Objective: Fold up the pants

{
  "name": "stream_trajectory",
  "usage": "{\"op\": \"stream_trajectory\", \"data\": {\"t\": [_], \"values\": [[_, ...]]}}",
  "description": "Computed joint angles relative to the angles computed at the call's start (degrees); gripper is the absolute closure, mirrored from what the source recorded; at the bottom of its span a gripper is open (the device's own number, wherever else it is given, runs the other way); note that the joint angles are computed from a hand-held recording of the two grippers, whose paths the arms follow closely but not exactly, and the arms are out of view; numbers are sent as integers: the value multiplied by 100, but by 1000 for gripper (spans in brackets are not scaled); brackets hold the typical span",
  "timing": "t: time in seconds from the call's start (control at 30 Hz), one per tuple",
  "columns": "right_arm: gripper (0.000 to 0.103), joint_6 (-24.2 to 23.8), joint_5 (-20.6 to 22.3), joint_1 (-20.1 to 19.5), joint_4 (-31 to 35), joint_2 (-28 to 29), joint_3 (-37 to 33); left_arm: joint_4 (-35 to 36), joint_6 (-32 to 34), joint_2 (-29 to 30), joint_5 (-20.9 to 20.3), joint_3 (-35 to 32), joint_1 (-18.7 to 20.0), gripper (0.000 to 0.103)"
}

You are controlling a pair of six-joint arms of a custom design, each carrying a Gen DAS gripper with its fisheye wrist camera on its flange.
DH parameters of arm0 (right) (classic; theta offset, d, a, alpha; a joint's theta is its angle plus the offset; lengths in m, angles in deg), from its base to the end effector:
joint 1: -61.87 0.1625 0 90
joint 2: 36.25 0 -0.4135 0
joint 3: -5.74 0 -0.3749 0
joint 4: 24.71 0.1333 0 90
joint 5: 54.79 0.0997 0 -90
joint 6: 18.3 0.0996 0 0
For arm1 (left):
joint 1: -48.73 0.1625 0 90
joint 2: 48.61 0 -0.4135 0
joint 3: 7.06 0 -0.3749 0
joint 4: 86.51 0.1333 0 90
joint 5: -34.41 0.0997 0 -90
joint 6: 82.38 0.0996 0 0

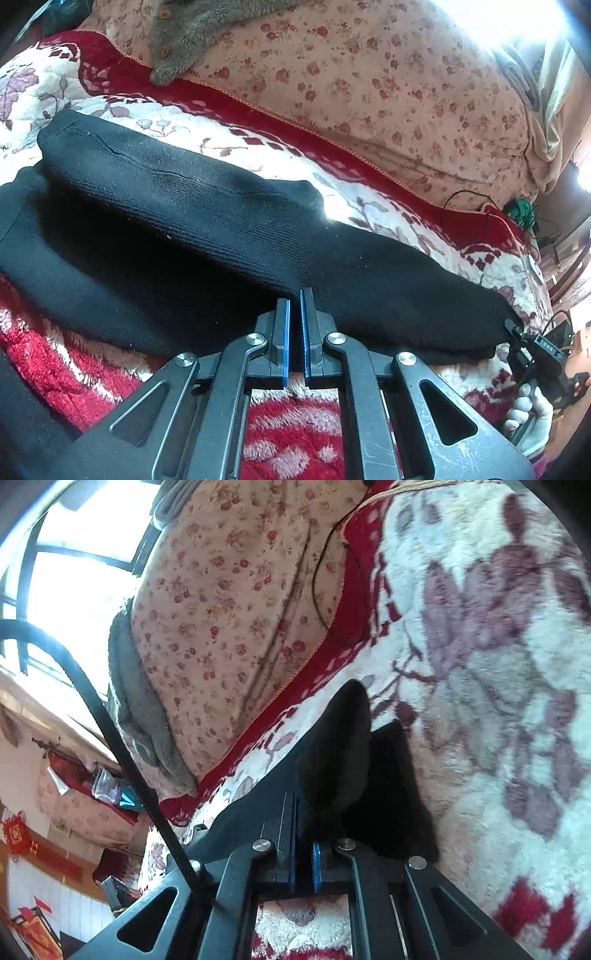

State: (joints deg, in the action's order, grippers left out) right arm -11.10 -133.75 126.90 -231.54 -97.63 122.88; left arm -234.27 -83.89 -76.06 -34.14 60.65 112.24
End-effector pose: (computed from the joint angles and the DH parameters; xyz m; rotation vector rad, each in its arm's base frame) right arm -0.0910 -0.5564 0.2555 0.5973 2.6242 -1.6060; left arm -0.1942 -0.7702 0.0524 0.5262 2.7533 -0.5468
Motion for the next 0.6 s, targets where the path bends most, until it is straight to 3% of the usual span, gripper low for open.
{"op": "stream_trajectory", "data": {"t": [0.13,0.23,0.33,0.43,0.5,0.57,0.6], "values": [[98,44,-418,31,88,46,-3,-97,104,-26,115,181,-37,99],[97,-201,-1401,307,504,171,-236,87,-33,18,172,187,9,99],[91,-133,-1624,417,580,123,-256,398,-470,-26,-110,89,154,99],[83,-11,-2018,530,359,-18,-100,251,-561,-190,-217,193,188,99],[80,-167,-2120,637,160,-127,41,123,-492,-341,-137,306,176,93],[76,-337,-2190,767,15,-164,124,-10,-392,-507,-7,406,187,78],[75,-560,-2031,843,4,-175,154,-88,-377,-562,26,438,206,70]]}}
